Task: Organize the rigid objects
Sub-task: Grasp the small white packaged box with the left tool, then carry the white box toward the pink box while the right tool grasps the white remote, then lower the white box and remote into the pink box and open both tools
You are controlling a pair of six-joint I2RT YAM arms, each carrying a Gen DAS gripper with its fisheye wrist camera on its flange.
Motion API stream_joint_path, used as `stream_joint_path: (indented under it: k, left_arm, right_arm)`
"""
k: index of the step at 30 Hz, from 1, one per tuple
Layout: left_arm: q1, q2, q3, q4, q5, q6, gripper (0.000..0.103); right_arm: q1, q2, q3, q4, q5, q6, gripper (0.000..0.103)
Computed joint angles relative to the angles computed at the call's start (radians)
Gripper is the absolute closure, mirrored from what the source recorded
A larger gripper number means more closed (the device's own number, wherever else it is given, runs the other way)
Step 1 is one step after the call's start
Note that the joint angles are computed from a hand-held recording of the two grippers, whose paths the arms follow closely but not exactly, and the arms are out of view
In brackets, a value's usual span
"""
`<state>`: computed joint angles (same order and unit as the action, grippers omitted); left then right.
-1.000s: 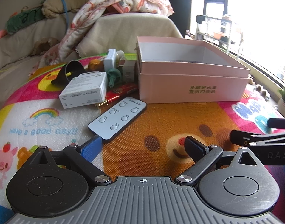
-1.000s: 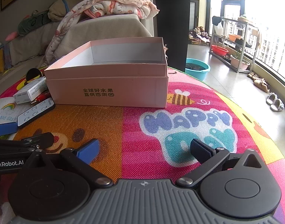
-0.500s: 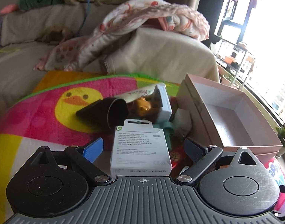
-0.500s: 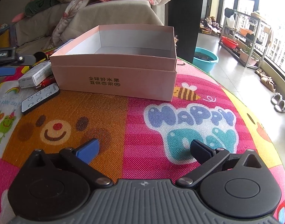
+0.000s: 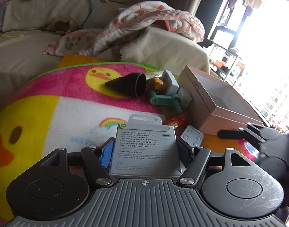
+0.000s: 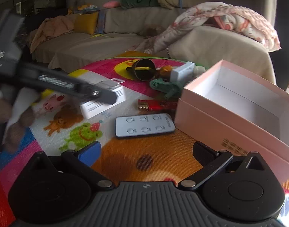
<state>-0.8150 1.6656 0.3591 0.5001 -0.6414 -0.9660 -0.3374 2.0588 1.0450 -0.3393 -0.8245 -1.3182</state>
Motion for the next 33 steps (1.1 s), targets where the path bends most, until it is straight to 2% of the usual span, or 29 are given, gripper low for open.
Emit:
stream_joint_path:
  k: [3,6,8,10,13,17,21,23,24,26,28,29,31,33]
  left_arm:
    - [-0.105,-0.090,-0.059,-0.075,-0.075,-0.088,0.029]
    - [-0.165,-0.129,-0.074,-0.131,-0.104,-0.121,0.029]
    - [-0.189,-0.131,-0.064,-0.158,-0.105,-0.114,0.029]
    - [-0.215,-0.128,-0.057,-0.162,-0.093,-0.101,0.029]
    - [-0.256,-0.105,-0.013,-0.173,-0.063,-0.044,0.029]
    - [-0.283,-0.081,0.071,-0.155,0.015,0.096,0.029]
    - [-0.220,-0.105,0.179,-0.110,0.057,0.301,0.029]
    - [-0.147,-0.102,0.264,-0.086,0.086,0.414,0.029]
    - [-0.104,-0.083,0.331,-0.076,0.105,0.476,0.029]
    - [-0.017,-0.025,0.471,-0.073,0.163,0.552,0.029]
    - [0.081,0.079,0.643,-0.100,0.239,0.575,0.029]
    - [0.127,0.150,0.748,-0.159,0.277,0.569,0.029]
    - [0.184,0.283,0.912,-0.270,0.316,0.536,0.031]
    - [0.221,0.381,0.971,-0.290,0.366,0.497,0.031]
  right_arm:
    - [0.090,0.017,0.000,0.089,0.082,0.077,0.000]
    - [0.108,0.041,0.045,0.023,0.073,0.098,0.002]
    - [0.090,0.037,0.053,-0.033,0.050,0.057,0.014]
    - [0.065,-0.006,0.013,-0.044,0.056,0.011,0.016]
    - [-0.038,-0.050,0.019,-0.203,0.008,-0.161,0.016]
    - [-0.253,-0.098,0.088,-0.460,-0.065,-0.420,0.016]
    - [-0.422,-0.075,0.261,-0.652,-0.199,-0.493,0.016]
    - [-0.448,-0.083,0.310,-0.617,-0.284,-0.402,0.016]
    - [-0.446,-0.100,0.308,-0.540,-0.323,-0.313,0.016]
    - [-0.412,-0.143,0.262,-0.267,-0.372,-0.043,0.016]
    - [-0.354,-0.153,0.216,0.012,-0.367,0.195,0.016]
    - [-0.326,-0.128,0.229,0.071,-0.369,0.242,0.015]
    - [-0.278,-0.052,0.294,0.095,-0.336,0.305,0.008]
    - [-0.247,-0.011,0.312,0.116,-0.248,0.396,0.008]
